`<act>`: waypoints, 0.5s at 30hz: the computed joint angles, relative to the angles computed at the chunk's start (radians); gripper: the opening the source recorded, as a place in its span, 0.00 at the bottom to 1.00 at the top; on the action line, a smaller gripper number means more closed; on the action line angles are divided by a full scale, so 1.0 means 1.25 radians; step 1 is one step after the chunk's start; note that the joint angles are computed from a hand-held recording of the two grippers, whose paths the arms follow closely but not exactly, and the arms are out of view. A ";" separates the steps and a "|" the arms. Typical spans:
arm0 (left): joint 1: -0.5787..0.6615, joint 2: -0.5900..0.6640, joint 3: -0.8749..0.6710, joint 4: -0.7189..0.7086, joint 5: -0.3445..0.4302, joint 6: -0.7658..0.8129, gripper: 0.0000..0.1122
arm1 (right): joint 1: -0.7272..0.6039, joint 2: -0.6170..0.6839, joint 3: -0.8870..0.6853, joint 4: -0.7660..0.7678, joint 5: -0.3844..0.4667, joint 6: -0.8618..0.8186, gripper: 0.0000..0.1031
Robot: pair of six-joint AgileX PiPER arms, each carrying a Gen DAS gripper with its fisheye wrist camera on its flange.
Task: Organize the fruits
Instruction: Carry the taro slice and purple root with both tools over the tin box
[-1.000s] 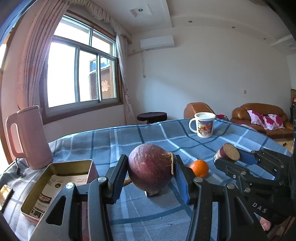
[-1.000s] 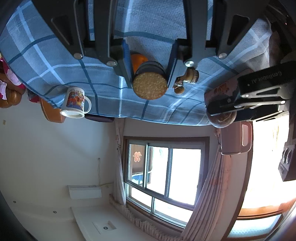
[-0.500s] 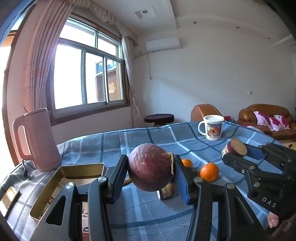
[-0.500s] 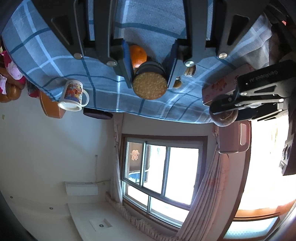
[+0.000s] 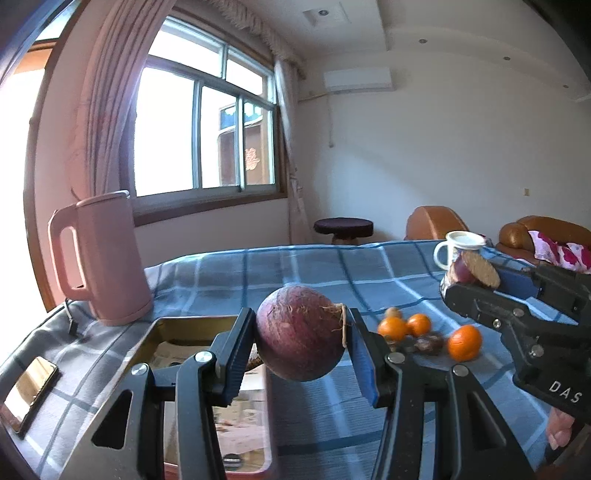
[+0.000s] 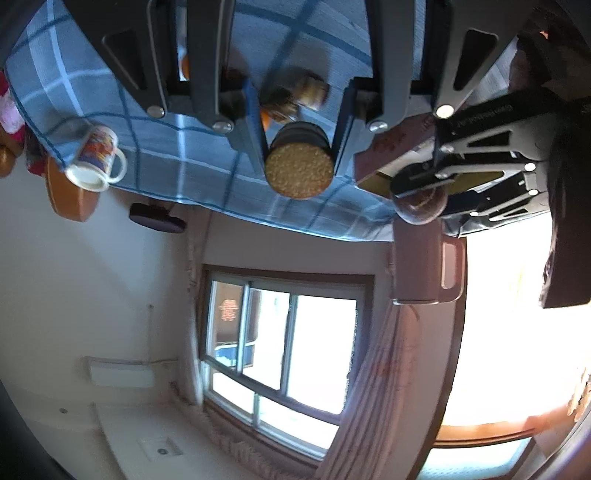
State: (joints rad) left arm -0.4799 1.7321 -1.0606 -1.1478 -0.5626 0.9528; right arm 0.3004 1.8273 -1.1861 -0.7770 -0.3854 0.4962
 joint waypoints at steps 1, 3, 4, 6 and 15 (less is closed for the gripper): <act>0.012 -0.003 0.002 -0.004 0.009 0.002 0.46 | 0.008 0.006 -0.017 -0.027 0.012 0.024 0.37; 0.032 -0.006 0.004 -0.011 0.025 0.005 0.46 | 0.026 0.024 -0.065 -0.120 0.041 0.115 0.37; 0.043 -0.008 0.006 -0.018 0.032 0.010 0.46 | 0.031 0.029 -0.077 -0.156 0.049 0.150 0.37; 0.059 -0.011 0.007 -0.028 0.044 0.019 0.46 | 0.052 0.046 -0.119 -0.243 0.072 0.232 0.37; 0.146 -0.017 -0.001 -0.096 0.099 0.092 0.46 | 0.123 0.123 -0.266 -0.645 0.124 0.615 0.37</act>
